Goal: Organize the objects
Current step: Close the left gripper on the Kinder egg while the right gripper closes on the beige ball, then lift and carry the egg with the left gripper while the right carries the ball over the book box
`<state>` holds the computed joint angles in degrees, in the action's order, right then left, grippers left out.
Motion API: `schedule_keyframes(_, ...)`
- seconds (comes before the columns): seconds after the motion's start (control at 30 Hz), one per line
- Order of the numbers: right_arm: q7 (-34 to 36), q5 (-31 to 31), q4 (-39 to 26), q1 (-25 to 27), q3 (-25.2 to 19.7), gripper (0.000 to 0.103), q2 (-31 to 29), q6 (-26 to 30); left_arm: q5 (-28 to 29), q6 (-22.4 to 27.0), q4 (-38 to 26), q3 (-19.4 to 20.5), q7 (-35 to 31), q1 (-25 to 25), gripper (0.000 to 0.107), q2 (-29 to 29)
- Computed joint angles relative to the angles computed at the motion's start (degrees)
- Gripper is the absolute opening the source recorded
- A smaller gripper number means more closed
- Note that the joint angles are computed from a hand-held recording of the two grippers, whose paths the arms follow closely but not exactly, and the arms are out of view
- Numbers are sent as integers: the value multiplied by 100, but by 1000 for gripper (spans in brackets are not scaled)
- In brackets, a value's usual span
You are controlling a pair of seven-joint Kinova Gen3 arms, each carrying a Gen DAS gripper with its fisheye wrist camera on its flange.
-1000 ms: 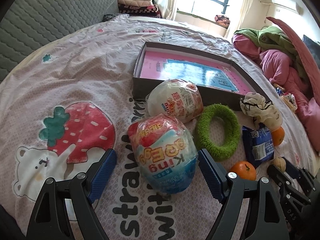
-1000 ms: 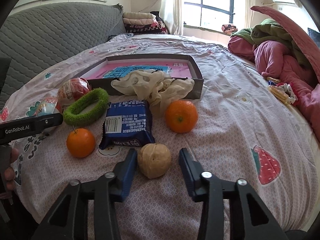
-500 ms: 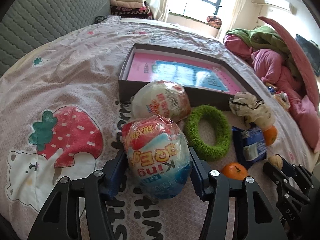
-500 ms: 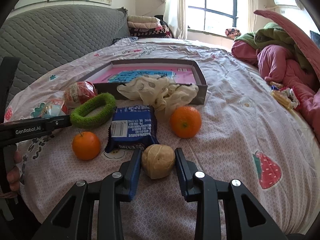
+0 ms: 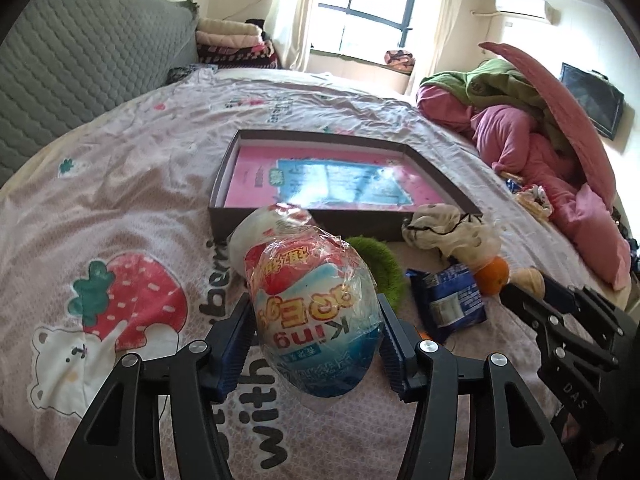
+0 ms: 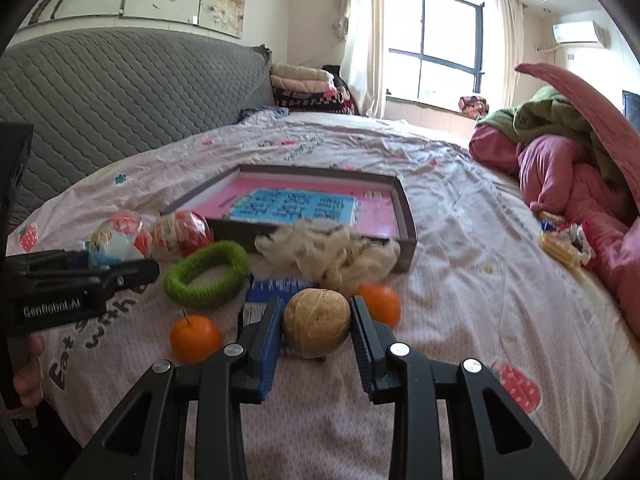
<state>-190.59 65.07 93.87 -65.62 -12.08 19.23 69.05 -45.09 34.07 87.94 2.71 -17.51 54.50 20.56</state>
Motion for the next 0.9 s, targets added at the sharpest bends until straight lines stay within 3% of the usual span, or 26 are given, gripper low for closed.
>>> schedule_keyframes(0.33, 246, 255, -160, 177, 79, 34, -34, -153, 90, 86, -366, 6, -324, -88, 59, 114)
schedule_keyframes(0.9, 788, 78, -373, 735, 289, 34, -35, -751, 1177, 82, -1331, -27, -1809, -555, 59, 545)
